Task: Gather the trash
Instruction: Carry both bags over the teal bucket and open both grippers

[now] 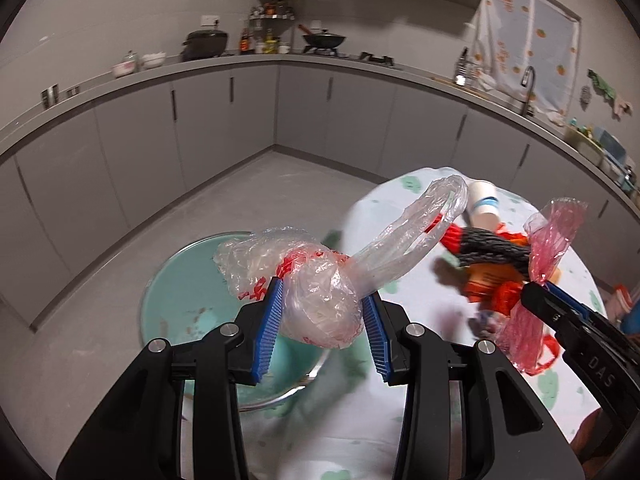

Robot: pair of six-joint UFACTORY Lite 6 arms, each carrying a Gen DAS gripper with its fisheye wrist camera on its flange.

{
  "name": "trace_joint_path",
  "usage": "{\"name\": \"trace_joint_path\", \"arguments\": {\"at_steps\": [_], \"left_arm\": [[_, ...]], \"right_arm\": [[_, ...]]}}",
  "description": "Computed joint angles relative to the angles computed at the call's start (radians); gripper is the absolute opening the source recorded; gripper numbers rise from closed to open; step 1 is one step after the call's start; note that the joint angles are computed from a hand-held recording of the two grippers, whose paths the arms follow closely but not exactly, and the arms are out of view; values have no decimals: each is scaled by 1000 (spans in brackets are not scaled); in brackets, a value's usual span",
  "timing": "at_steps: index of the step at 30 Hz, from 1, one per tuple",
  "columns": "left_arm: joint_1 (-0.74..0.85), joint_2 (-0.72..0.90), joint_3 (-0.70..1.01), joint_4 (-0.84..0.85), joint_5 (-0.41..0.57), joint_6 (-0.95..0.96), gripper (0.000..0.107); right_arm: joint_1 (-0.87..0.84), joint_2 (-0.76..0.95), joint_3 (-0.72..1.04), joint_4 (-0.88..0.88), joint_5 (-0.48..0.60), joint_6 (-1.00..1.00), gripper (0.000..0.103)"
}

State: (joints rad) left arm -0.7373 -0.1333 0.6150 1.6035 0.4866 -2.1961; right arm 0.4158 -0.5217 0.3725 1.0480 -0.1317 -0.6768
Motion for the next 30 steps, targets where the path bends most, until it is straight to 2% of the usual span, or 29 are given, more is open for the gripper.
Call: {"name": "trace_joint_path", "arguments": {"at_steps": [4, 10, 21, 25, 30], "left_arm": [[78, -46, -44, 21, -33, -4, 40], [188, -73, -95, 100, -81, -68, 40], [386, -9, -115, 397, -174, -334, 40], [448, 48, -100, 579, -200, -509, 40], [470, 132, -59, 697, -195, -619, 40]], "right_arm": [[86, 104, 67, -22, -47, 40, 24], [176, 285, 185, -147, -79, 174, 24], [272, 591, 399, -297, -95, 315, 24], [269, 690, 477, -427, -73, 423, 24], [257, 808, 568, -592, -42, 582, 24]]}}
